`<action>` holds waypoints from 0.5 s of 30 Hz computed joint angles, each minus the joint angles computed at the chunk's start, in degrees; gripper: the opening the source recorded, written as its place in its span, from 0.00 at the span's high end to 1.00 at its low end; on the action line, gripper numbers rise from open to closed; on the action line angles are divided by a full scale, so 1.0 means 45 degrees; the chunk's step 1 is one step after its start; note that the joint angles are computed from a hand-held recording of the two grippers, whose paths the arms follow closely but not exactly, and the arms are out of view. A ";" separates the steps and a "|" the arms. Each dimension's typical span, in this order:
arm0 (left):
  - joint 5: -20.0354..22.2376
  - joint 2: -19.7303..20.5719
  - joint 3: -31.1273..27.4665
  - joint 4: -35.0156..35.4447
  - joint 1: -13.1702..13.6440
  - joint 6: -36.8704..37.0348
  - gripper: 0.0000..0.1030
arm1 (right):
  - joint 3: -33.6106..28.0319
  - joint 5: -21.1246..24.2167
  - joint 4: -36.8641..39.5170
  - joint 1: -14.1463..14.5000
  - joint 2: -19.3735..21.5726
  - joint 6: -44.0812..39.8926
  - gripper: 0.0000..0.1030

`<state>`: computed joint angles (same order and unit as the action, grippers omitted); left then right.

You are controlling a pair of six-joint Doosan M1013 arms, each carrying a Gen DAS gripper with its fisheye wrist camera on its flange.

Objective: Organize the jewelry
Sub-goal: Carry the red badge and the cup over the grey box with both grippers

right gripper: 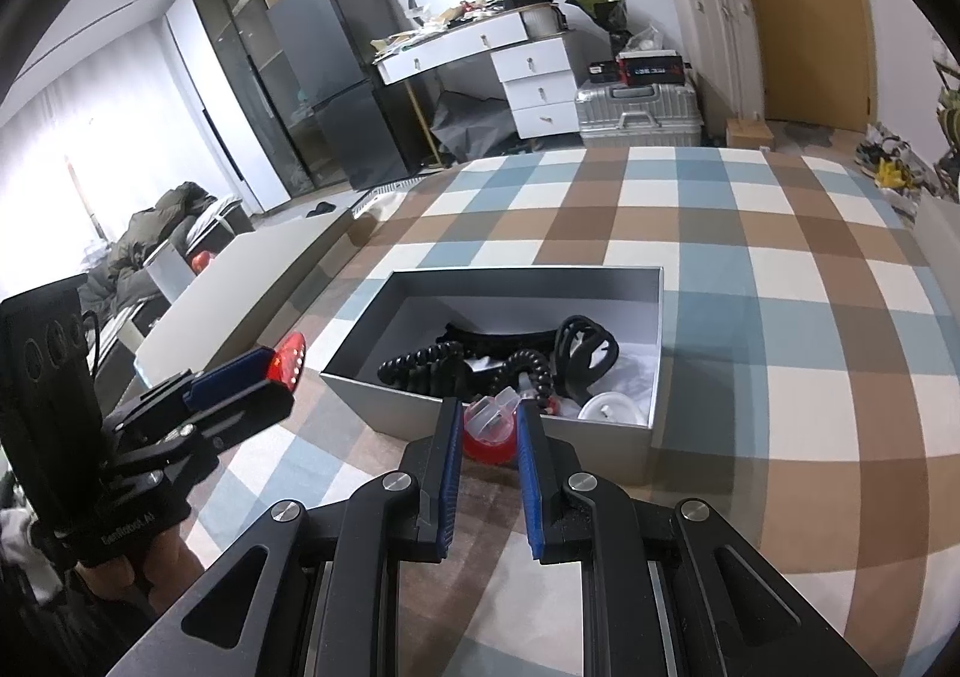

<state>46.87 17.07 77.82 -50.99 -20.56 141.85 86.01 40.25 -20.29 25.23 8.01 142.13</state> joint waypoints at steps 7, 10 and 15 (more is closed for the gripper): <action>-0.0286 0.0093 -0.0077 0.0297 -0.0076 -0.0177 0.65 | 0.0177 -0.0541 0.0298 -0.0093 -0.0078 -0.0103 0.84; -0.0426 0.0111 -0.0116 0.0447 -0.0128 -0.0212 0.65 | 0.0238 -0.0744 0.0273 -0.0133 -0.0089 0.0036 0.84; -0.0503 0.0203 -0.0310 0.0542 -0.0245 -0.0455 0.65 | 0.0324 -0.1053 0.0156 -0.0179 -0.0088 0.0439 0.84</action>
<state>44.61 17.99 76.42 -48.55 -21.66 139.80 87.47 35.51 -19.58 24.42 7.61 144.11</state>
